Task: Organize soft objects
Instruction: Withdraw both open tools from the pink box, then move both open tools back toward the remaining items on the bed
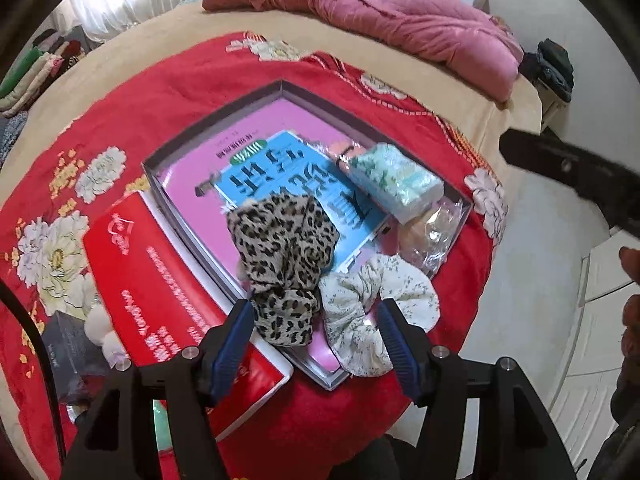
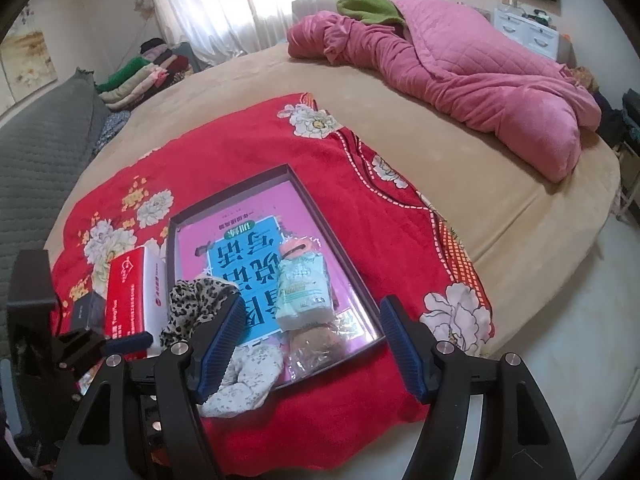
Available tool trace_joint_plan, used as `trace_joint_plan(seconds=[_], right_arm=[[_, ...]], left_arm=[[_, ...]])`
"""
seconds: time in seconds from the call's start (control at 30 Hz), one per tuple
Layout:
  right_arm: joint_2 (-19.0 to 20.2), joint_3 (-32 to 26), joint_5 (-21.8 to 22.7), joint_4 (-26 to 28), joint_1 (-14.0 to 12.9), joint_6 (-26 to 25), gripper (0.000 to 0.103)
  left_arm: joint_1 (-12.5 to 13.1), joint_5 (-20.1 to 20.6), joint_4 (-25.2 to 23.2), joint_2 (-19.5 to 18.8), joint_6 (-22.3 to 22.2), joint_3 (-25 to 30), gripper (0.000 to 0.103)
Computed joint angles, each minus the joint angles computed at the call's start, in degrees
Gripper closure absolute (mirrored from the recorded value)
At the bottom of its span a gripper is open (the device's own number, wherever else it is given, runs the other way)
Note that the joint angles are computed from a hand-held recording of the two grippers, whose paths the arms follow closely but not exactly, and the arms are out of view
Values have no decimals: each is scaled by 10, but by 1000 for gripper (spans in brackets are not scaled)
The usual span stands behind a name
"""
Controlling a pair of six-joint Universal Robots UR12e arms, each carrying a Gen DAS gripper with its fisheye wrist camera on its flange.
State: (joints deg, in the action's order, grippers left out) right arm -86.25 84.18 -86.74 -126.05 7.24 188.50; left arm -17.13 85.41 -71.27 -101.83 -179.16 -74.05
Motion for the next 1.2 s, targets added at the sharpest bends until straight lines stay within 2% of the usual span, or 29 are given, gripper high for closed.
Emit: trace_joint_plan(seconds=[0.23,0.4,0.67,1.0,1.2], right_arm=[[-8,-1,-22,-6,11,-5,29],[-15,-2,-39,-10,24,-11,28],[-26,-1,-39,-26,50,-9,28],[-29,-6,-29,-37,80,-20,28],[-24,-16,-29,-39,100,-31,28]], left_arm=[[2,16,23,19,-5,-8,36],[8,13,29,36,-9,-17,36],[21,22,40,70,-15,-41,35],[38,51,57,118,-27,-78,35],[53,46,64,142,-36,-98,35]])
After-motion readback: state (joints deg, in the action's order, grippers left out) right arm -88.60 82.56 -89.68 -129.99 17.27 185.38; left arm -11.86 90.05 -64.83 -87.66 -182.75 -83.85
